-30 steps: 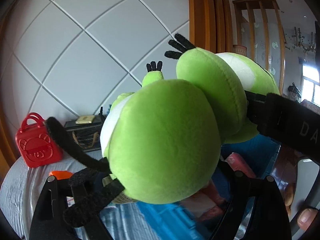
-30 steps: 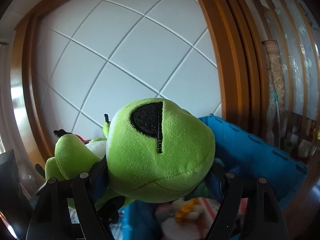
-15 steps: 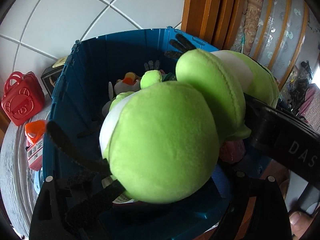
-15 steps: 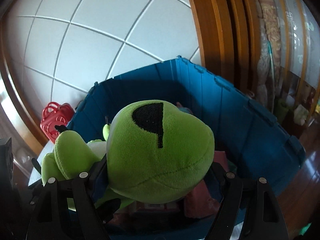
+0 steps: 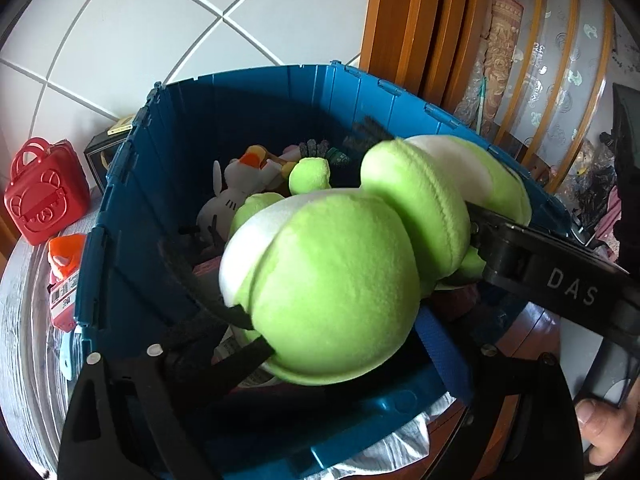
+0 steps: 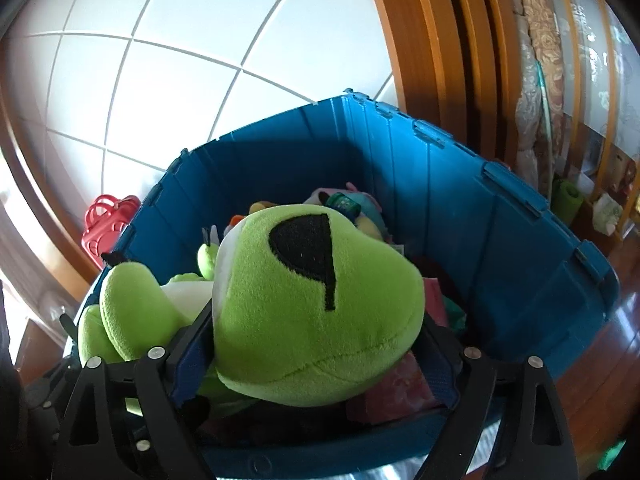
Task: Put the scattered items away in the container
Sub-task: 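Lower the frog plush into the crate and open both tools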
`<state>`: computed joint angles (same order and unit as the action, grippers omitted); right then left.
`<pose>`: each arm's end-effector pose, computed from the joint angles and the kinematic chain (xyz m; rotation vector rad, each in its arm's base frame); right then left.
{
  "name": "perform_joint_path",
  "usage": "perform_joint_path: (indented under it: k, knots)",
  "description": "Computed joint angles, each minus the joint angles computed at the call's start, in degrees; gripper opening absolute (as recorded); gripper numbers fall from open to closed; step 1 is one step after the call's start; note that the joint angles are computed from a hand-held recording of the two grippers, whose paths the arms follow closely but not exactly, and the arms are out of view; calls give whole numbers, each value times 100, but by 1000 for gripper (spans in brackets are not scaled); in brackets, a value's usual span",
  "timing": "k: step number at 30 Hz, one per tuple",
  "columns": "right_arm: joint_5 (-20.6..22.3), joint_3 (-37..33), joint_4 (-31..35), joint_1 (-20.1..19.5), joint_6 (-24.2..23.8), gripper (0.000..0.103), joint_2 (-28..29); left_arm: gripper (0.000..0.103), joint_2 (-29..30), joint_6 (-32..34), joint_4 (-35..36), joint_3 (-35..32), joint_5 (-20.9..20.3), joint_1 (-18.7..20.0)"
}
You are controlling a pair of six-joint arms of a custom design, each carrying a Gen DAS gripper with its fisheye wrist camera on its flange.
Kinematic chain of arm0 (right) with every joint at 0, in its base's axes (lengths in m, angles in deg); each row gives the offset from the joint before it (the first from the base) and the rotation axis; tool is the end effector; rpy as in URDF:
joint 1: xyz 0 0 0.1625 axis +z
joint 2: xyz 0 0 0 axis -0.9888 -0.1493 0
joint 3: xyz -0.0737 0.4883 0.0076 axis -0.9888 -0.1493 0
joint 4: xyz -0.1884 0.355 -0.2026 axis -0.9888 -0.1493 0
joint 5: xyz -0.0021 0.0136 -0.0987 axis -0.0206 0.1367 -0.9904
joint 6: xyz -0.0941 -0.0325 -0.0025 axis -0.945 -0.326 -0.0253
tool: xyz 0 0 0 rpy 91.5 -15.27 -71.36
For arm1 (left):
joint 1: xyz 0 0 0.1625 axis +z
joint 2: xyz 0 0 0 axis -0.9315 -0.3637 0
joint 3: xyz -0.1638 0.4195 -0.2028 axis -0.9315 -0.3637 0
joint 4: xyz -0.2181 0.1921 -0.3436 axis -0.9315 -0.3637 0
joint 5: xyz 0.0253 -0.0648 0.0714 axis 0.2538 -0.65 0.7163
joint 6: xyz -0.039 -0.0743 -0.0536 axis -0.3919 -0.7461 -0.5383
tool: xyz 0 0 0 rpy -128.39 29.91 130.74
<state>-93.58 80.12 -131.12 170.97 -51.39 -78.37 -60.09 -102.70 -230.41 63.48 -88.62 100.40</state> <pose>0.1043 -0.6043 0.4414 0.4757 -2.4889 0.9959 -0.5172 -0.5686 0.0342 0.4777 2.3461 -0.8618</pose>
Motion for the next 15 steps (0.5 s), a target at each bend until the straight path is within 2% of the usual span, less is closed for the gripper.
perform_joint_path:
  k: [1, 2, 3, 15]
  knots:
    - [-13, 19, -45, -2, -1, 96, -17, 95, 64, 71, -74, -24, 200, -52]
    - [8, 67, -111, -5, -8, 102, -56, 96, 88, 147, -160, 2, 400, -116]
    - [58, 108, -165, -19, -28, 103, -99, 102, 80, 232, -286, 63, 520, -168]
    - [194, 605, -618, 49, -255, 103, -530, 103, -227, 368, -1168, 809, 911, -568]
